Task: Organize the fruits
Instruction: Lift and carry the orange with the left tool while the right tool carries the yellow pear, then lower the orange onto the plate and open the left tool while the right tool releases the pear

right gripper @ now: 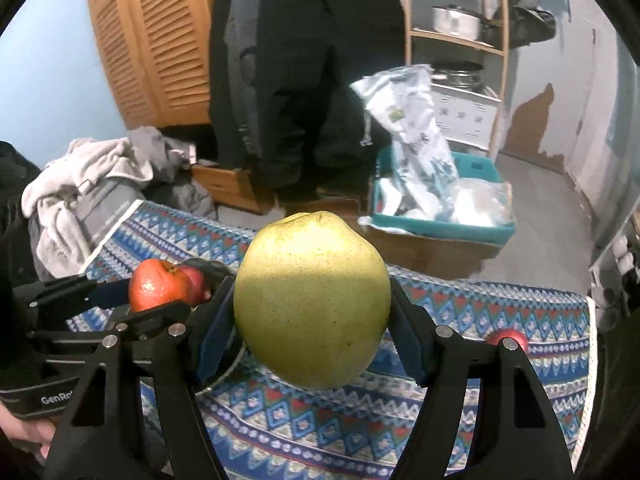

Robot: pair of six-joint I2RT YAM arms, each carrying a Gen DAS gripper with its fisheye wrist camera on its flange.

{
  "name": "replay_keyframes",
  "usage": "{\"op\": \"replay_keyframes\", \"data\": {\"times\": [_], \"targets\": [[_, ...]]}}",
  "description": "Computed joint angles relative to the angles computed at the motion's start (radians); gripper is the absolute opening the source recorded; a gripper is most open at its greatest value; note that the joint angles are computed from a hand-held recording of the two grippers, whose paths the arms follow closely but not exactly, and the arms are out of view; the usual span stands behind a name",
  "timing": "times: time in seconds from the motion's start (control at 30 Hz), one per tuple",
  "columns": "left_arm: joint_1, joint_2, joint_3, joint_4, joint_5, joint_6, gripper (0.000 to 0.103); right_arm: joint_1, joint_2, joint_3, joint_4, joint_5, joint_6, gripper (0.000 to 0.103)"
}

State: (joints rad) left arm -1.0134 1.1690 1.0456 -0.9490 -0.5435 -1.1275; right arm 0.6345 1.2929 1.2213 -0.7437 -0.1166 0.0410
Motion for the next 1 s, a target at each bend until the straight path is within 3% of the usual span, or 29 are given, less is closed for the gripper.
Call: {"op": "replay_keyframes", "data": {"times": [0.5, 1.0], "targets": [[0.068, -0.237, -0.223, -0.058, 0.028, -0.089, 0.046, 0.190, 0.184, 0.058, 0.066, 0.042, 0.088, 0.072], [0.205, -0.413, -0.474, -0.022, 0.162, -0.089, 0.046, 0.256, 0.478, 0.111, 0.138, -0.015, 0.125, 0.072]]}}
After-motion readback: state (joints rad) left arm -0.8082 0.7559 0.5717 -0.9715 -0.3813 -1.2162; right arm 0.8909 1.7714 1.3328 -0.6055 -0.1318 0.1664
